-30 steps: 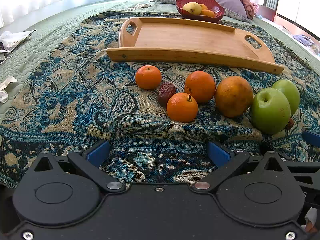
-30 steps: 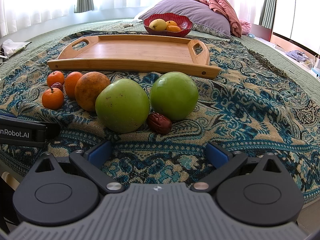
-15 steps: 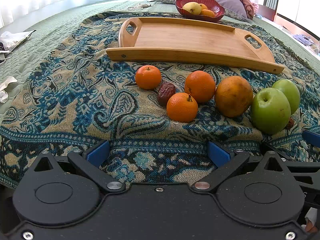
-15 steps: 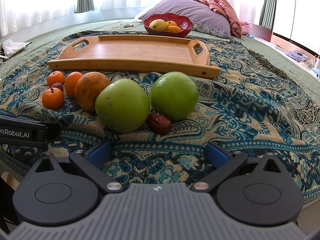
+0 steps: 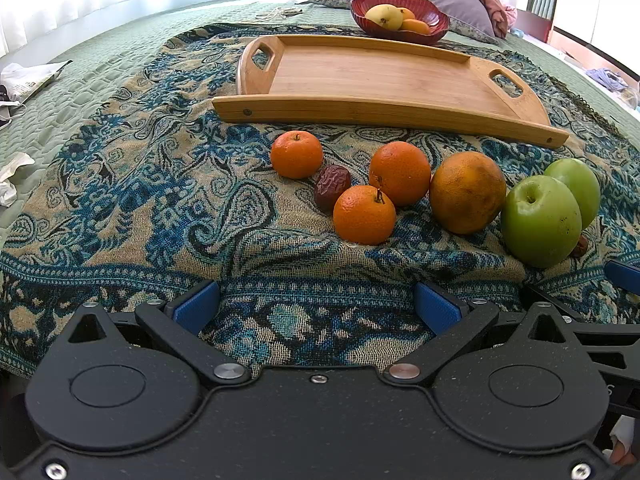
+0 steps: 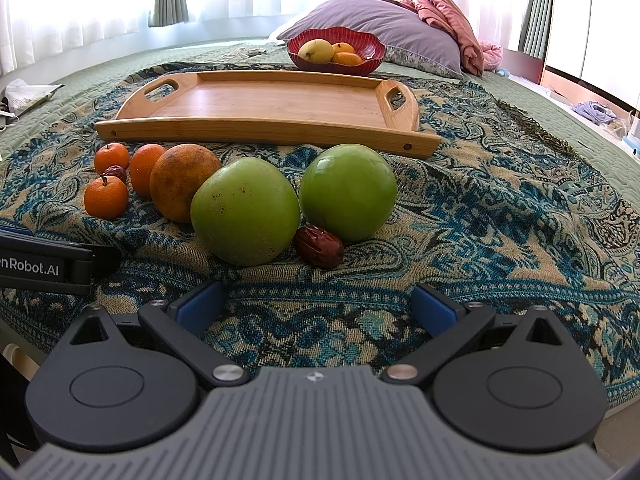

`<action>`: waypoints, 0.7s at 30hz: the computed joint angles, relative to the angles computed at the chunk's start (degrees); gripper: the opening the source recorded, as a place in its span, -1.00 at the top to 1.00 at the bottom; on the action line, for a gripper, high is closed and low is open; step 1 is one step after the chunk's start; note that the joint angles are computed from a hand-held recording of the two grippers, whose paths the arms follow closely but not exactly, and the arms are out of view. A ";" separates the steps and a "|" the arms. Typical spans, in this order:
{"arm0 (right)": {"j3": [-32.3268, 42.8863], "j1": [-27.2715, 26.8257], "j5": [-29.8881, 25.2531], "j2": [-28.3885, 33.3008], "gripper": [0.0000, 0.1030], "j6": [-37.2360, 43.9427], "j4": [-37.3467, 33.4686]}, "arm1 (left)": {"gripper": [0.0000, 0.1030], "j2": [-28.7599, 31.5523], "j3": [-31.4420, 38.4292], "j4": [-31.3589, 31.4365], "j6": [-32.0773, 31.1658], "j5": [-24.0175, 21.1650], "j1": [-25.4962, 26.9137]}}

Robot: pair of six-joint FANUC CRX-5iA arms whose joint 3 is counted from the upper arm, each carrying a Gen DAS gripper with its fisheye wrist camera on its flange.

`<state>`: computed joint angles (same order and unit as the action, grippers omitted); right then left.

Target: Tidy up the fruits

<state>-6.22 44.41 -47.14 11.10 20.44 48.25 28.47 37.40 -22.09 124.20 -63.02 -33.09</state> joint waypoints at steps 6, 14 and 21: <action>-0.04 0.01 0.01 -0.03 -1.00 -0.03 0.04 | -1.00 0.00 0.01 -0.04 0.02 0.01 -0.01; -1.91 -0.39 2.07 -0.61 -1.00 -2.80 2.68 | -1.00 -0.36 -0.40 -0.79 0.78 0.55 -0.24; -4.43 -0.92 4.17 -1.66 -1.00 -5.60 5.32 | -1.00 -2.19 -3.56 -3.70 2.60 3.73 -1.19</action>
<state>-10.64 43.49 -42.97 9.44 14.84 53.58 26.28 33.84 -25.79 126.80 -59.29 -34.28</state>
